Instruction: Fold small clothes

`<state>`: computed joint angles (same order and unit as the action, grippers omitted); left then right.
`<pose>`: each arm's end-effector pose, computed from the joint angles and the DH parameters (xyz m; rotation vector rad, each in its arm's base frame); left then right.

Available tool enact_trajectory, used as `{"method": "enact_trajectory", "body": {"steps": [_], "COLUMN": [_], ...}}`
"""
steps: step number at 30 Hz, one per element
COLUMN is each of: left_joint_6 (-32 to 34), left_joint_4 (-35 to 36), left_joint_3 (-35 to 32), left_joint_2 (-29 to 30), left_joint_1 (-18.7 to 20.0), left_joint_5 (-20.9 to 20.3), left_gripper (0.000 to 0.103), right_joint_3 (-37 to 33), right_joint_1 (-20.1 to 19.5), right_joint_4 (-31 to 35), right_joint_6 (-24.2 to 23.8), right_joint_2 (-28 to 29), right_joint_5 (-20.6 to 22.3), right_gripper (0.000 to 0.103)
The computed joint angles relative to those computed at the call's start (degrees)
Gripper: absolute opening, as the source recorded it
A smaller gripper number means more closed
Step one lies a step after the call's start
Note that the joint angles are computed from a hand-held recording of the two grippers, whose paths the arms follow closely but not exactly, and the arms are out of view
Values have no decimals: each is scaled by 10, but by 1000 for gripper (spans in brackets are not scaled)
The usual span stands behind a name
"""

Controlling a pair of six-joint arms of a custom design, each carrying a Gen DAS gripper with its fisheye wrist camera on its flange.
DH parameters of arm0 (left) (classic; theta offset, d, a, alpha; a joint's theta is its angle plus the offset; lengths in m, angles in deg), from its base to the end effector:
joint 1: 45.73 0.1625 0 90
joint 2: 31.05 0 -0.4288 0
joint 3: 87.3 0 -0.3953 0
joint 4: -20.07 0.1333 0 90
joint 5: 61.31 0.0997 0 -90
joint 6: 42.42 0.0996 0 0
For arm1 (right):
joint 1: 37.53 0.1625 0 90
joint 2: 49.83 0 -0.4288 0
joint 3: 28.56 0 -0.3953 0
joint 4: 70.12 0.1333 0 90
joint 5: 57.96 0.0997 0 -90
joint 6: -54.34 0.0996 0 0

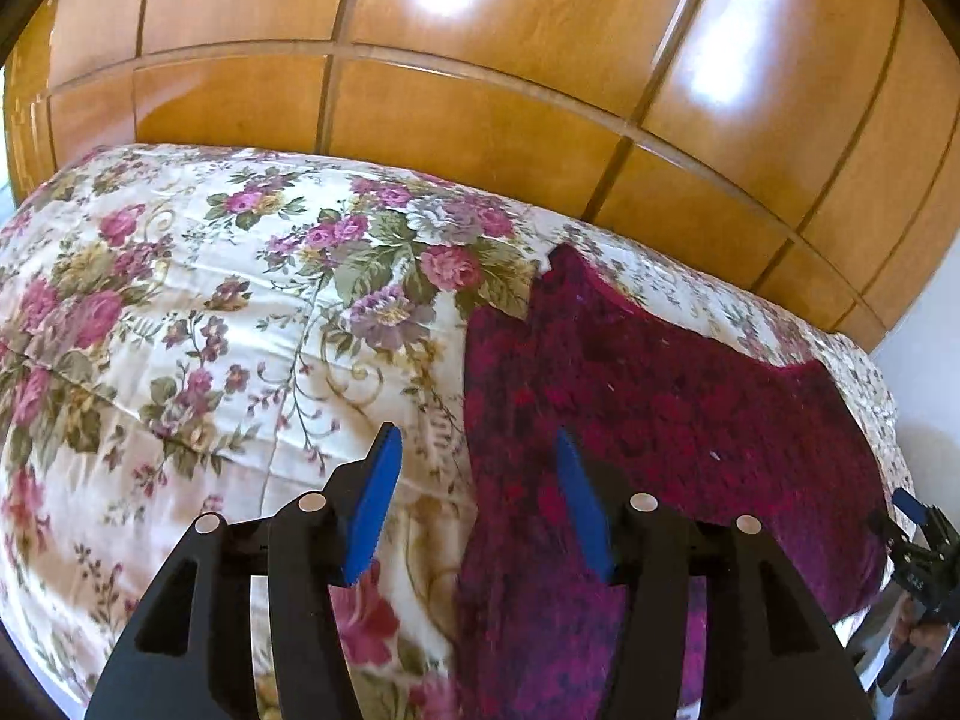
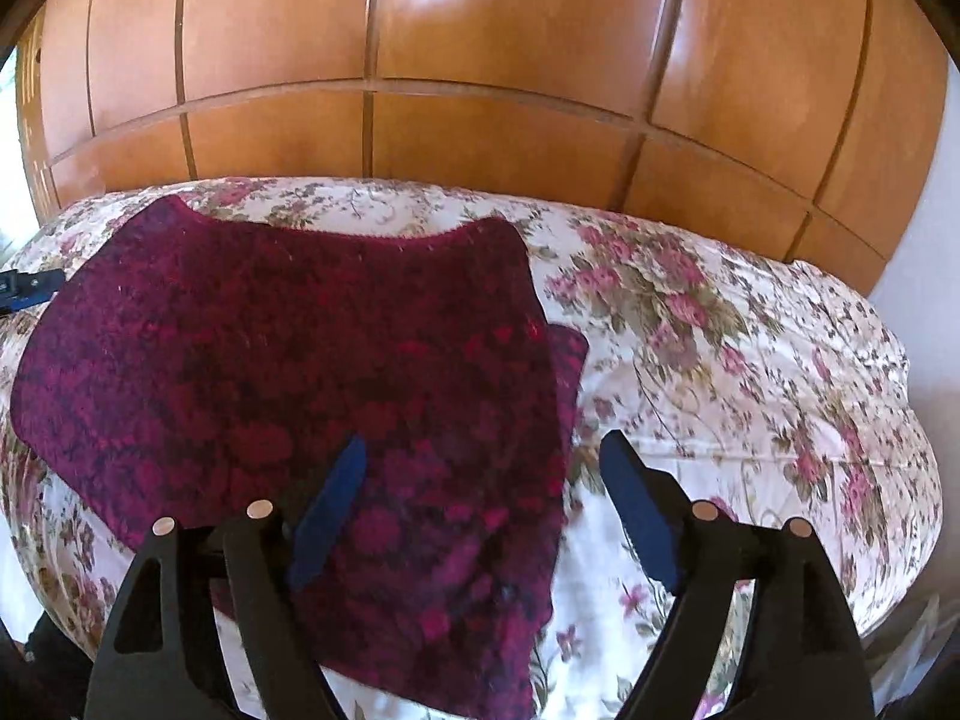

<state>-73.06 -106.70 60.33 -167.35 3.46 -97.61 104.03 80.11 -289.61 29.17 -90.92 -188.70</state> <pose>0.0355 -0.2856 0.3707 -0.0599 2.3929 -1.1388 0.2636 -0.3562 0.0511 0.7684 -2.2165 0.8195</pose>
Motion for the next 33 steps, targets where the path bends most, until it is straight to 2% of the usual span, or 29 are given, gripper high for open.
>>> {"method": "enact_trajectory", "body": {"steps": [3, 8, 20, 21, 22, 23, 24, 26, 27, 28, 31, 33], "left_joint_6": [40, 89, 148, 153, 156, 160, 163, 169, 172, 173, 178, 174], "left_joint_4": [-64, -127, -185, -189, -191, -190, -193, -201, -205, -211, -227, -237], "left_joint_3": [-7, -21, -38, -38, -40, -42, -42, -43, -45, -46, -51, -53], "left_joint_2": [37, 83, 135, 138, 141, 147, 151, 160, 165, 169, 185, 192], "left_joint_1": [33, 70, 105, 107, 110, 112, 112, 117, 123, 125, 136, 139], "left_joint_5": [-19, -46, -85, -89, -95, -98, -96, -101, -107, -109, -121, -126], "left_gripper": [52, 52, 52, 47, 41, 41, 41, 32, 31, 26, 24, 24], "right_joint_3": [-14, -38, -69, -71, -72, -73, -74, -74, -73, -71, -61, -59], "right_joint_1": [-4, -8, -17, -19, -21, -22, -24, -30, -32, -36, -52, -54], "right_joint_4": [10, 19, 61, 71, 79, 87, 93, 100, 97, 97, 111, 106], "right_joint_6": [0, -4, 15, 20, 25, 31, 35, 43, 44, 46, 57, 52], "right_joint_2": [2, 12, 14, 12, 10, 9, 8, 5, 4, 0, -24, -29], "right_joint_5": [8, 10, 25, 28, 29, 28, 30, 33, 33, 35, 64, 67], "right_gripper": [81, 81, 78, 74, 65, 61, 52, 30, 24, 10, 7, 6]}}
